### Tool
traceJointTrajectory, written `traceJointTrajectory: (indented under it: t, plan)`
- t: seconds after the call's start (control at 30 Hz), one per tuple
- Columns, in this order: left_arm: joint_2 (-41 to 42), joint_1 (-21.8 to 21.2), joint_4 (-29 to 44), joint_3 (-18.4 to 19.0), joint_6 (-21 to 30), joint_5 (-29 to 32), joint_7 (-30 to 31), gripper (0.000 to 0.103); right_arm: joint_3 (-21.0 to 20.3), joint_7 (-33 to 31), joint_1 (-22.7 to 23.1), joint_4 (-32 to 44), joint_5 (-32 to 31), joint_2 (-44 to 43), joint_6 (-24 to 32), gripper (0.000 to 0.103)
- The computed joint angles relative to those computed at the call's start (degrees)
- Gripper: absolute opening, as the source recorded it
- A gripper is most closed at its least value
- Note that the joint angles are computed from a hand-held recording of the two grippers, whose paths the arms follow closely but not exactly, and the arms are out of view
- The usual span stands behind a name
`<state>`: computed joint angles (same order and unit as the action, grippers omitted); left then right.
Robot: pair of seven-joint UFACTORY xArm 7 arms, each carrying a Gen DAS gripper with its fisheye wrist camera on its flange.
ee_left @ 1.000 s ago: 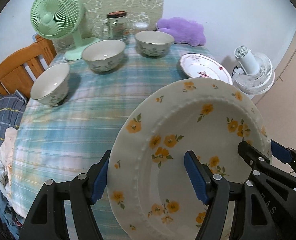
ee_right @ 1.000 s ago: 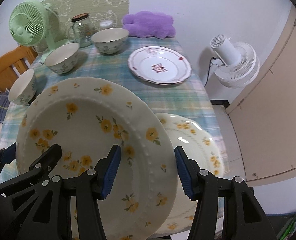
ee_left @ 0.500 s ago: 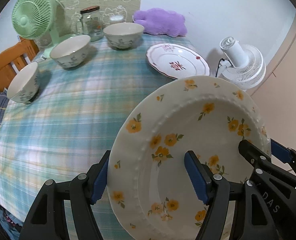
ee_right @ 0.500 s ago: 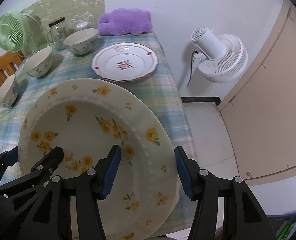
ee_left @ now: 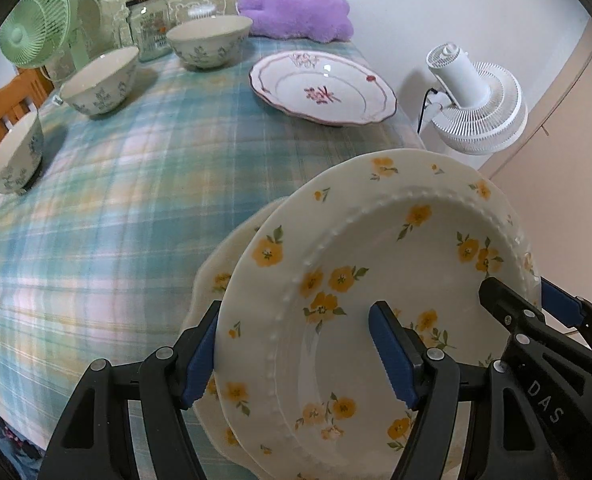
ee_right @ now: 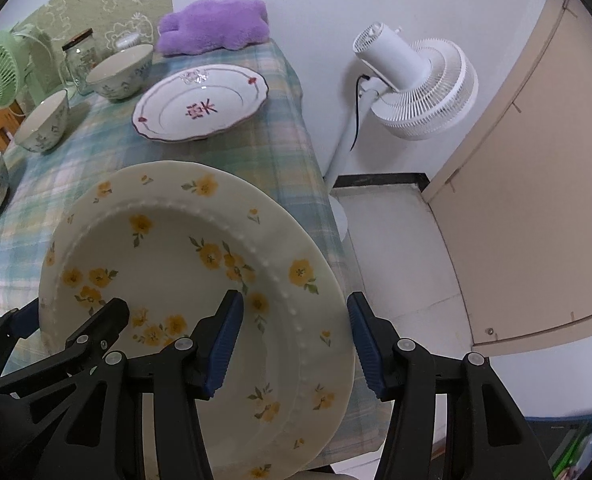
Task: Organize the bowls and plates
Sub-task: 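Lower the round plate onto the scalloped plate with both tools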
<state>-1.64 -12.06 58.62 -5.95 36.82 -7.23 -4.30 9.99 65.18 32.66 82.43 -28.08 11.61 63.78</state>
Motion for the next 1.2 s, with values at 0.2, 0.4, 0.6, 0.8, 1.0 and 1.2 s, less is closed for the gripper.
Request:
traceJointTrajectory:
  t: [0.2, 0.4, 0.6, 0.8, 1.0, 1.2]
  plan:
    - [1.48, -0.43, 0.83, -0.39, 0.82, 1.65, -2.58, 0.073, -0.21, -1.89, -0.98, -1.45, 1.08, -0.16, -1.21, 0.056]
    - [2.95, -0.78, 1.60, -0.52, 0.86, 3.65, -4.66, 0.073, -0.44, -2.89, -1.58, -2.17, 1.65, 0.13, -2.75, 0.056]
    - [4.04, -0.94, 2.33, -0.38, 0.93, 6.42, -7.03, 0.074, -0.65, -4.23, -1.97, -2.09, 2.30, 0.80, -4.18, 0.056]
    - [4.23, -1.35, 2.48, -0.45, 0.94, 9.68, -9.37, 0.074, -1.06, -4.14, -1.68, -1.51, 2.18, 1.61, -4.46, 0.056]
    - [4.31, -1.54, 2.54, -0.48, 1.09, 11.19, -10.74, 0.075, -1.21, -3.76, -1.63, -1.84, 2.10, 1.51, -5.18, 0.056]
    - [4.72, -2.86, 3.39, -0.74, 3.08, 19.59, -15.72, 0.074, -1.00, -3.26, -1.72, -3.08, 1.97, 0.62, -6.67, 0.055]
